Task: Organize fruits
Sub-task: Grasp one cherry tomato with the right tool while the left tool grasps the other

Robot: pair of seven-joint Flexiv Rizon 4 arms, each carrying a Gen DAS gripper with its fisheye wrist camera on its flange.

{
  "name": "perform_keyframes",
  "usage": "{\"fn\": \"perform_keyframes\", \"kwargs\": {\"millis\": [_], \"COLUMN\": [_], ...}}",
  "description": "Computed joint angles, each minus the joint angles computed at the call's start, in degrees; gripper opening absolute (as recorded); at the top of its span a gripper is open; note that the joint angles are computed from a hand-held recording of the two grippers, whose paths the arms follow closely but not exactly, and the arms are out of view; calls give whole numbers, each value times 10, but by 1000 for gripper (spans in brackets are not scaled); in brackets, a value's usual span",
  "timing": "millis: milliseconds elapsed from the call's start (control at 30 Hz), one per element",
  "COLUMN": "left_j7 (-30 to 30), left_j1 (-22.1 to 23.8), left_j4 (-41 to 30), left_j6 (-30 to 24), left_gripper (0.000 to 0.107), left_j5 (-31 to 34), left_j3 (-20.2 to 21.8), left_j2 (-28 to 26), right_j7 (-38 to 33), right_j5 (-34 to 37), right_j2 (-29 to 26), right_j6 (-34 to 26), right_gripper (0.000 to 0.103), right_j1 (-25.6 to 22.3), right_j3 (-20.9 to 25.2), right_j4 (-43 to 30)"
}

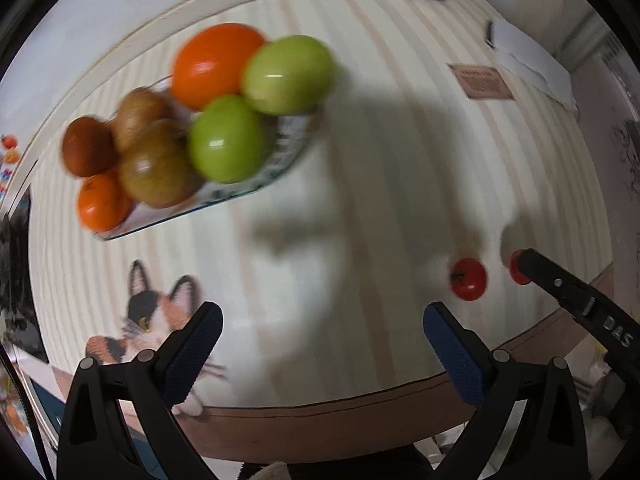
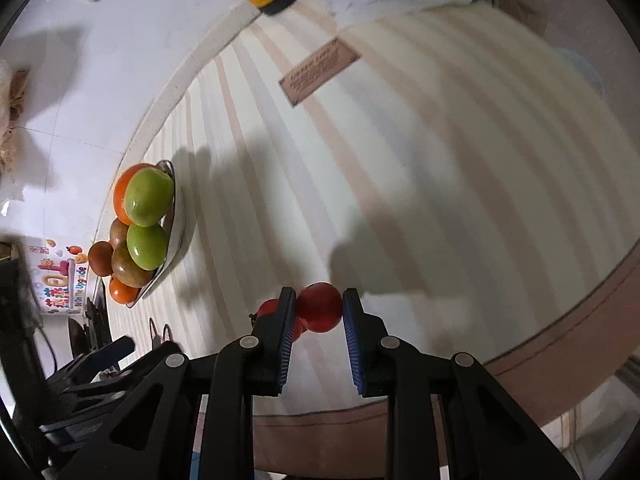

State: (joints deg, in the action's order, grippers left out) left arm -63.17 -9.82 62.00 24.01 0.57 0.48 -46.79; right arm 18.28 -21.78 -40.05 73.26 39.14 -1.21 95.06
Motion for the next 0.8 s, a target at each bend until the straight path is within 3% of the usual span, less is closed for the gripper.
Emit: {"fn": "perform_keyframes", "kwargs": {"millis": [200,300,367,467,567,633,800], "left_j7": [40,54,55,54,58,66,65], "left_j1": [-23,-30,-33,-38,-43,-44,-42], "left_j4": [19,37,40,38,46,63,94], "left_j6": [5,21,21,18,32,44,67], "left_gripper": [102,92,70,48,35,29,29], "left_j5": [4,-1,-7,-12,-10,-10,-20], "left_j3": [-17,-22,-24,-24,-24,-26,-28], "left_j2": [-5,-2,-5,-11,-10,-2,15], "right_j7": [58,96,125,153,163,163,163], "right_j5": [-39,-57,-75,-99,-113,-119,-131], "right_j2": [55,71,87,97,97,96,93], "right_j6": [-9,-1,5,3,-7,-12,-20], "right_gripper": [26,26,26,26,26,26,26], "right_j1": [25,28,35,33,24,17,7], "right_j3": [-34,-39,-47,-45,-33,-24,-13], "right_j4": [79,113,139,154,153,150,140]}}
